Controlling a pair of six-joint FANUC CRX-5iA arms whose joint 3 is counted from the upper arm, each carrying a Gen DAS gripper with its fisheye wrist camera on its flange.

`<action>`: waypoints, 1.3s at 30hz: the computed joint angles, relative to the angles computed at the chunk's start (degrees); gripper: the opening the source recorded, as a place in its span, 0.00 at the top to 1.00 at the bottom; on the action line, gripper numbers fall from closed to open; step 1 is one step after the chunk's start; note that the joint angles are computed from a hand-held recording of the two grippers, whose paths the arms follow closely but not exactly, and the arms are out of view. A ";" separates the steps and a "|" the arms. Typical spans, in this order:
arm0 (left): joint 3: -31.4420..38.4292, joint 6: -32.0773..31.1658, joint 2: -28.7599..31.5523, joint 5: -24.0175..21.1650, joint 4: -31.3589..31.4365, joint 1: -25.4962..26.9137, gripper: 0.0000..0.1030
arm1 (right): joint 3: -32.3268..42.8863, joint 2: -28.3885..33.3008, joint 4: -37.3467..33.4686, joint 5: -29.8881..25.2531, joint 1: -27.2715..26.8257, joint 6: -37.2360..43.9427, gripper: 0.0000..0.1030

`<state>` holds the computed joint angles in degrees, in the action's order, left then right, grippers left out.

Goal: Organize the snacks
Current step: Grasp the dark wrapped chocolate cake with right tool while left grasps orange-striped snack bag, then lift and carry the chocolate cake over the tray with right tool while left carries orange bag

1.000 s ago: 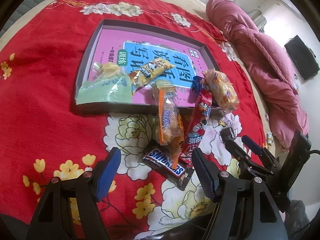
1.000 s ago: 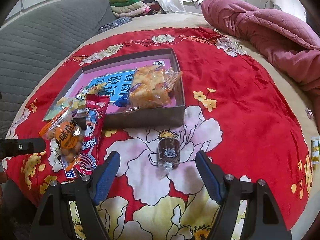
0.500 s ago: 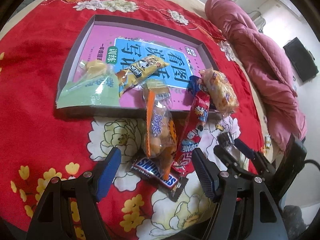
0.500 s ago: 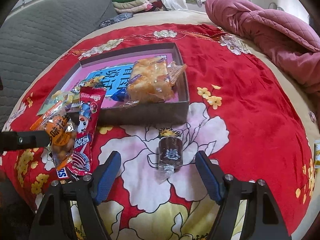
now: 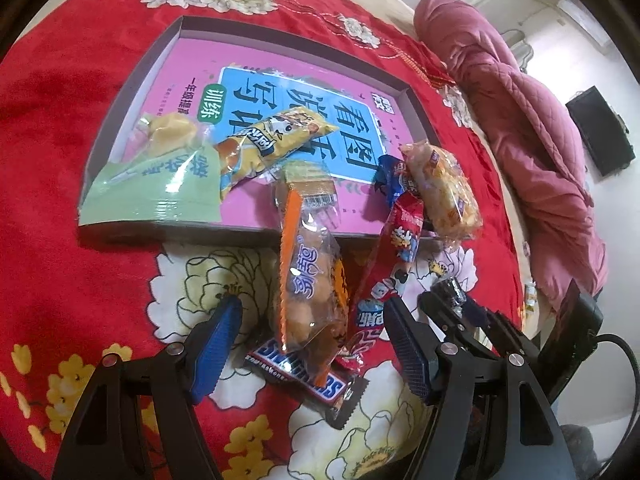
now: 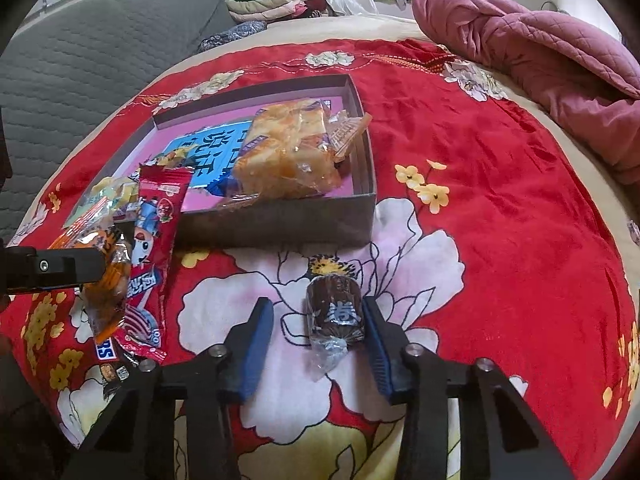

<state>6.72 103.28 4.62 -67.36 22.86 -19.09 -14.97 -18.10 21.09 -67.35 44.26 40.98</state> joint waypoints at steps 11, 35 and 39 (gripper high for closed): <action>-1.08 -0.68 0.23 1.95 1.02 -0.06 0.54 | -0.39 -0.22 -0.94 0.96 -1.20 0.88 0.73; -3.26 -3.52 -2.54 1.84 1.91 0.81 0.64 | 0.20 -1.99 -3.00 2.21 -0.45 0.93 0.73; -3.36 -3.71 -3.22 1.48 1.89 1.00 0.64 | 0.21 -2.22 -2.80 2.22 -0.01 0.92 0.74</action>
